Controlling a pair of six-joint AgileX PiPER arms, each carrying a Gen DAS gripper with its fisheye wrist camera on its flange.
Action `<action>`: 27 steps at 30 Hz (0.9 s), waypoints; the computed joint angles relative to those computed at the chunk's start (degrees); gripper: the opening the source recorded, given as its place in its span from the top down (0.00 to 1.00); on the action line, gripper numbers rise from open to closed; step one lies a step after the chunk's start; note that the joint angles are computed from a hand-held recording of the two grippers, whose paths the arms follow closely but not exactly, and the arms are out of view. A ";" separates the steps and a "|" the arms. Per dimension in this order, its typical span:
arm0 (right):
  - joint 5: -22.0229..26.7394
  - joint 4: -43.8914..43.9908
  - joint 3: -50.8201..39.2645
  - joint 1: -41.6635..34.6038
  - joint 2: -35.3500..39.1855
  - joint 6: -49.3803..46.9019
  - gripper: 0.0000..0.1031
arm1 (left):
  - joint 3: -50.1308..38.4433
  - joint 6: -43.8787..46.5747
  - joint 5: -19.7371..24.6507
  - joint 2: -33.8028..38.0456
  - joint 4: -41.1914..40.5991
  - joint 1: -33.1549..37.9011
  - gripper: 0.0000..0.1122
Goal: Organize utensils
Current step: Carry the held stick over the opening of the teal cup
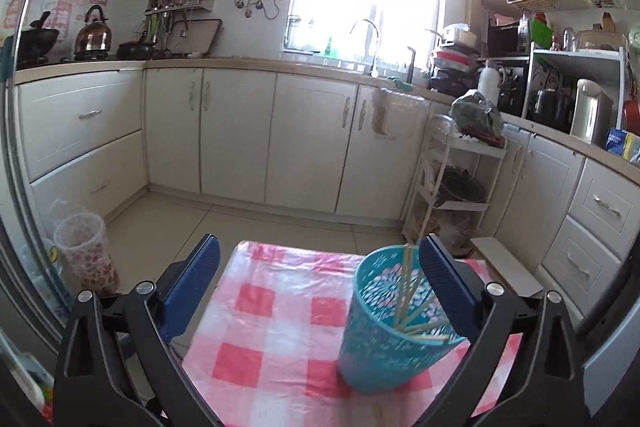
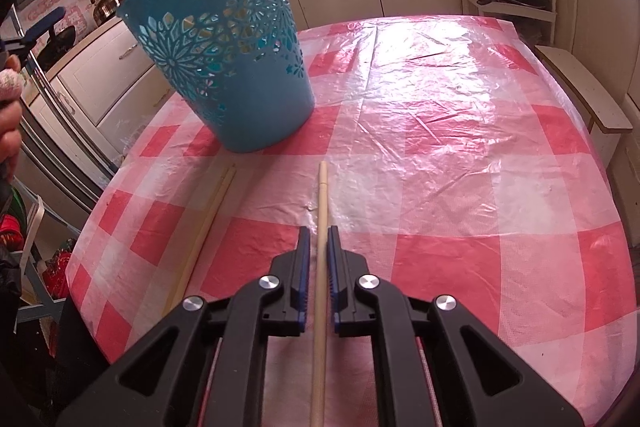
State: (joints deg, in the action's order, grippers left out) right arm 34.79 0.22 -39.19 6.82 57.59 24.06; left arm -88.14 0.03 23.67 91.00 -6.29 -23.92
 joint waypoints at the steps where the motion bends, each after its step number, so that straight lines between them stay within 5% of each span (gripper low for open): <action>1: 0.66 -1.55 -0.40 0.99 0.10 1.43 0.85 | 0.88 0.93 1.26 -0.82 -0.19 0.55 0.15; 5: 3.27 -10.21 -1.03 5.44 -0.19 9.58 0.70 | 5.60 -0.36 3.46 -4.38 4.67 0.76 0.15; 14: 8.25 -24.89 -2.83 13.84 3.22 21.41 0.71 | 9.40 -3.29 5.63 -8.35 12.10 -1.17 0.15; 22: 10.77 -32.20 -2.98 19.57 4.46 26.86 0.90 | 9.59 -2.71 7.18 -9.23 11.43 -0.80 0.15; 27: 5.27 -22.43 -1.47 13.00 1.69 19.91 0.94 | 9.91 -1.75 7.96 -9.90 10.47 -0.81 0.15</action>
State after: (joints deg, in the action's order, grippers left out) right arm 40.06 -22.21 -40.66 19.82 59.28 43.97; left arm -78.23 -1.72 31.63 81.10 4.18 -24.73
